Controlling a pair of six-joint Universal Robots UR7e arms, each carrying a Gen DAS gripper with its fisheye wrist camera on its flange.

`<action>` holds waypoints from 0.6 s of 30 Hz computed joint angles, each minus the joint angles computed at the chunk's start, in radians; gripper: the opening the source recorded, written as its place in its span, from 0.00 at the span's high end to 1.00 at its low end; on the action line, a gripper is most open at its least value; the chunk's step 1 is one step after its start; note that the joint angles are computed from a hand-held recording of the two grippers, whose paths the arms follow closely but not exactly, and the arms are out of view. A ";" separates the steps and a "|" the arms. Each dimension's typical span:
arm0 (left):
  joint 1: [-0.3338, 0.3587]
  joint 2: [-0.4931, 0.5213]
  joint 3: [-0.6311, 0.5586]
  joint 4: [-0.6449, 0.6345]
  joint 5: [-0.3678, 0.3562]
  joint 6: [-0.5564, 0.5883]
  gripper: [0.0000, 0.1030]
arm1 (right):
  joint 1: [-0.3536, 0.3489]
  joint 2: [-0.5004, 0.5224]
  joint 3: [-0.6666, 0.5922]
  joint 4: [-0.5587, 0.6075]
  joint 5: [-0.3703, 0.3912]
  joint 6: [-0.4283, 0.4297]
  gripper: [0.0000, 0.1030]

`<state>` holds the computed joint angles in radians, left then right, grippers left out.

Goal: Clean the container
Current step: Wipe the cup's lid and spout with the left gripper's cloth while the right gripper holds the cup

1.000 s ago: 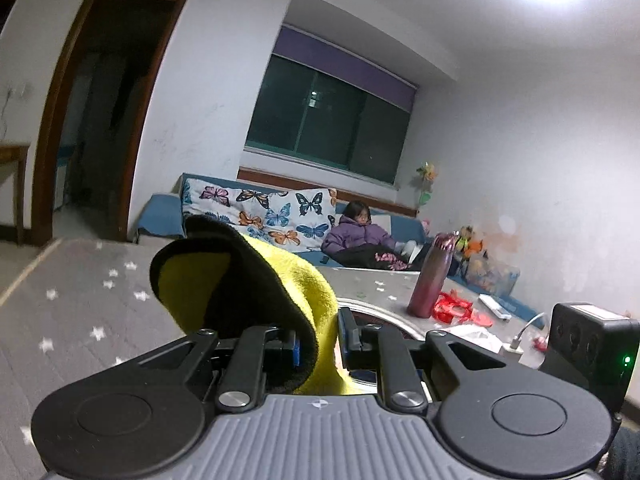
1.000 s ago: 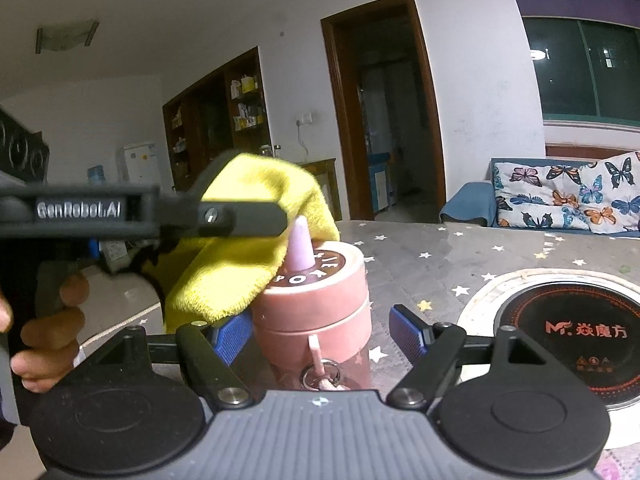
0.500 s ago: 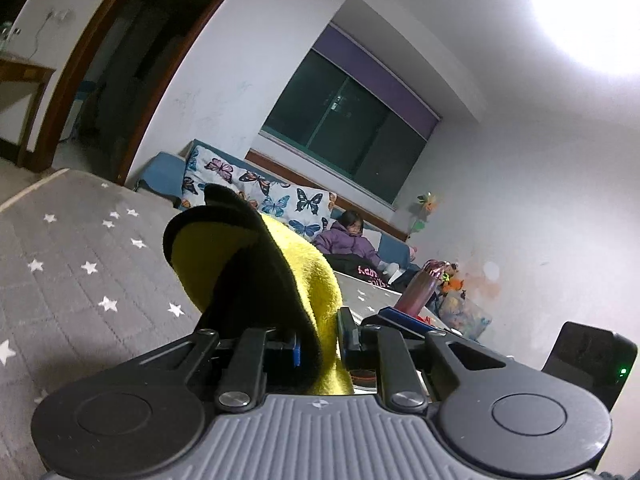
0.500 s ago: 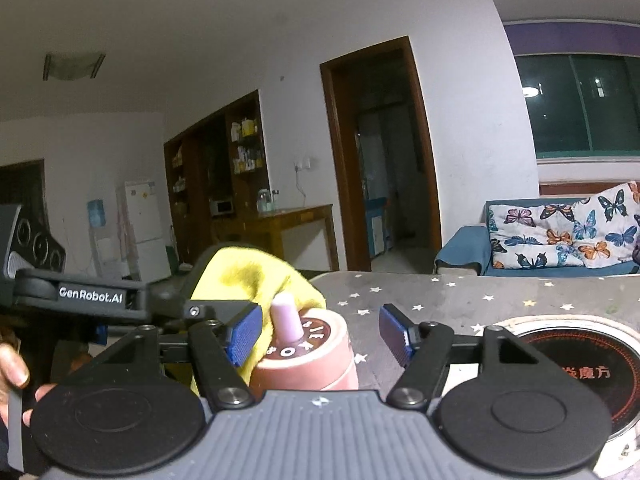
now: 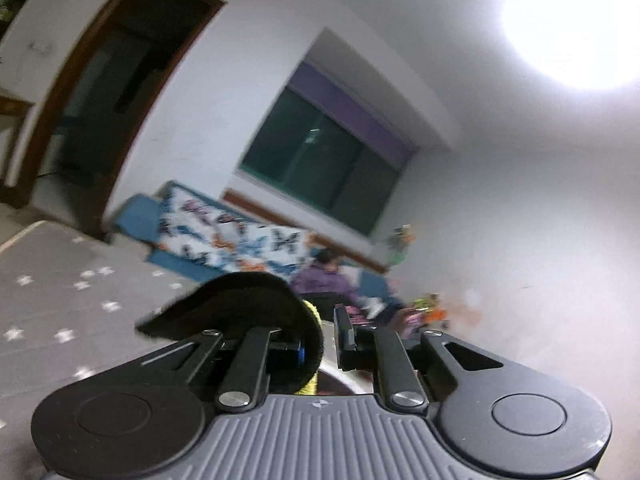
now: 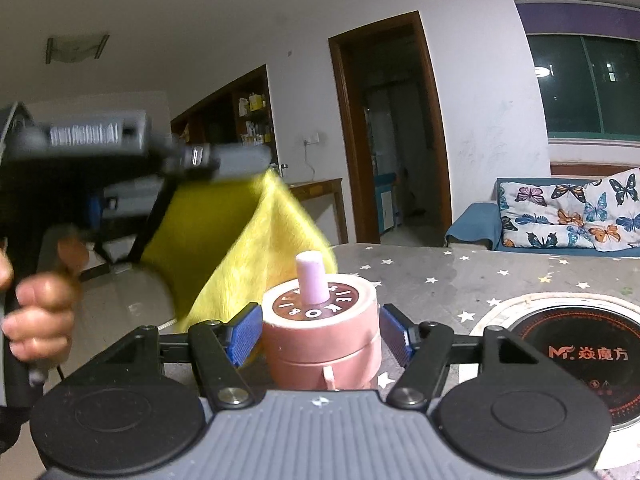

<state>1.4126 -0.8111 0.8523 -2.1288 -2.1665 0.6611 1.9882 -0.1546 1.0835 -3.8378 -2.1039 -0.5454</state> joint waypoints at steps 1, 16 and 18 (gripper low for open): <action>-0.005 -0.004 0.010 -0.001 -0.002 0.029 0.86 | -0.001 -0.001 0.001 -0.001 0.002 0.002 0.35; -0.011 -0.004 0.102 -0.134 0.146 0.057 0.86 | -0.017 -0.018 0.025 -0.011 0.023 0.021 0.35; 0.001 -0.005 0.111 -0.159 0.132 0.012 0.86 | -0.017 -0.018 0.026 -0.014 0.022 0.022 0.35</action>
